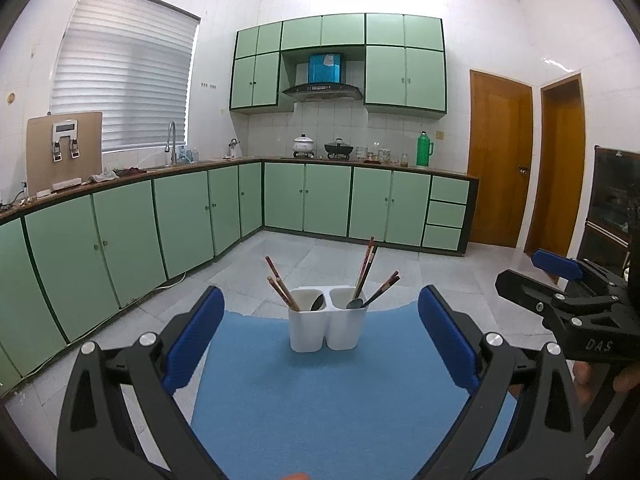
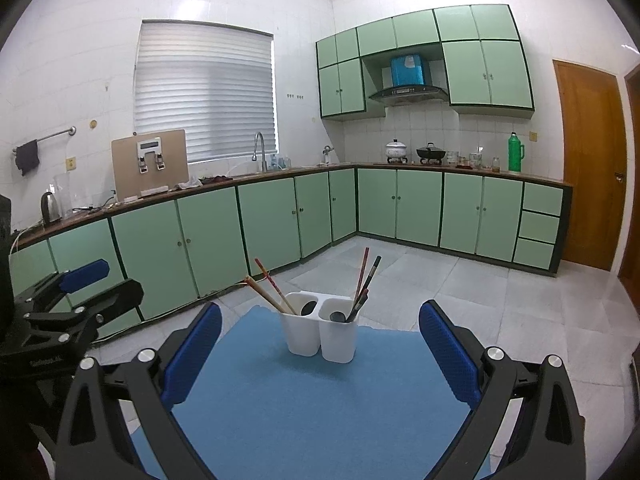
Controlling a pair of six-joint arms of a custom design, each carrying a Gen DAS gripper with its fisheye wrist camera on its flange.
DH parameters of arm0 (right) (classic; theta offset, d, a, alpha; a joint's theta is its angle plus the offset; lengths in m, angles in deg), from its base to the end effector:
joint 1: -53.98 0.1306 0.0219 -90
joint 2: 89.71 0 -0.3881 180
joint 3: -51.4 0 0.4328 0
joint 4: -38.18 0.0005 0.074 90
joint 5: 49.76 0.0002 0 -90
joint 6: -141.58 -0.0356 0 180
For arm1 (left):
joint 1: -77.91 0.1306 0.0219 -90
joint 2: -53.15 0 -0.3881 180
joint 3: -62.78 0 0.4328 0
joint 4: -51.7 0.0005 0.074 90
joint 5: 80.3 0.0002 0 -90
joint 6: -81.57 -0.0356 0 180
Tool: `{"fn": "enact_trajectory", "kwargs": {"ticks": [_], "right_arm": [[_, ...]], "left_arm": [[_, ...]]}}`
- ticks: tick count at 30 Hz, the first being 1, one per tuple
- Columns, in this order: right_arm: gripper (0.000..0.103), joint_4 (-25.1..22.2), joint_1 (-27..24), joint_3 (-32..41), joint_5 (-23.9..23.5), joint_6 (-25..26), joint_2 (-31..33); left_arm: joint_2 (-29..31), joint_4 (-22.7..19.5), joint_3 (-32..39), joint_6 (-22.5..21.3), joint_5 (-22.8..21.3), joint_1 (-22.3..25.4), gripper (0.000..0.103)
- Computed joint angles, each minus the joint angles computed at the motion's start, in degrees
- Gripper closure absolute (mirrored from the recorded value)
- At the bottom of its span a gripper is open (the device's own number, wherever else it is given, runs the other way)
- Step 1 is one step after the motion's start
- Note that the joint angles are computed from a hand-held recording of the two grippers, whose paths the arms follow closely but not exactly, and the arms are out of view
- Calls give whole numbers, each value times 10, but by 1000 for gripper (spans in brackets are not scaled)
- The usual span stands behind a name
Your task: Organize utensils
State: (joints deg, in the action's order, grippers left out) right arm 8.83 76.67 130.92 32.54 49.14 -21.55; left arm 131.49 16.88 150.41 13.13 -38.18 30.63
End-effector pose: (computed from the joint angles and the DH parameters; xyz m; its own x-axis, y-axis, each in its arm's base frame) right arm 0.3727 0.1604 0.5422 -0.3060 -0.0822 -0.9485 -0.4873 0.8694 0.0818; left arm 0.3303 -0.3195 0.5382 -0.2861 -0.0534 -0.9567 -0.0715 0.9969 -0.0343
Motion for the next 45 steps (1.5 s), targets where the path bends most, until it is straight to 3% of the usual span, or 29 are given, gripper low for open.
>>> {"fn": "enact_trajectory", "kwargs": {"ticks": [45], "right_arm": [[6,-6,5,0,3,11,-2]], "left_arm": [[-3,-14,5,5,-4,0,8]]}}
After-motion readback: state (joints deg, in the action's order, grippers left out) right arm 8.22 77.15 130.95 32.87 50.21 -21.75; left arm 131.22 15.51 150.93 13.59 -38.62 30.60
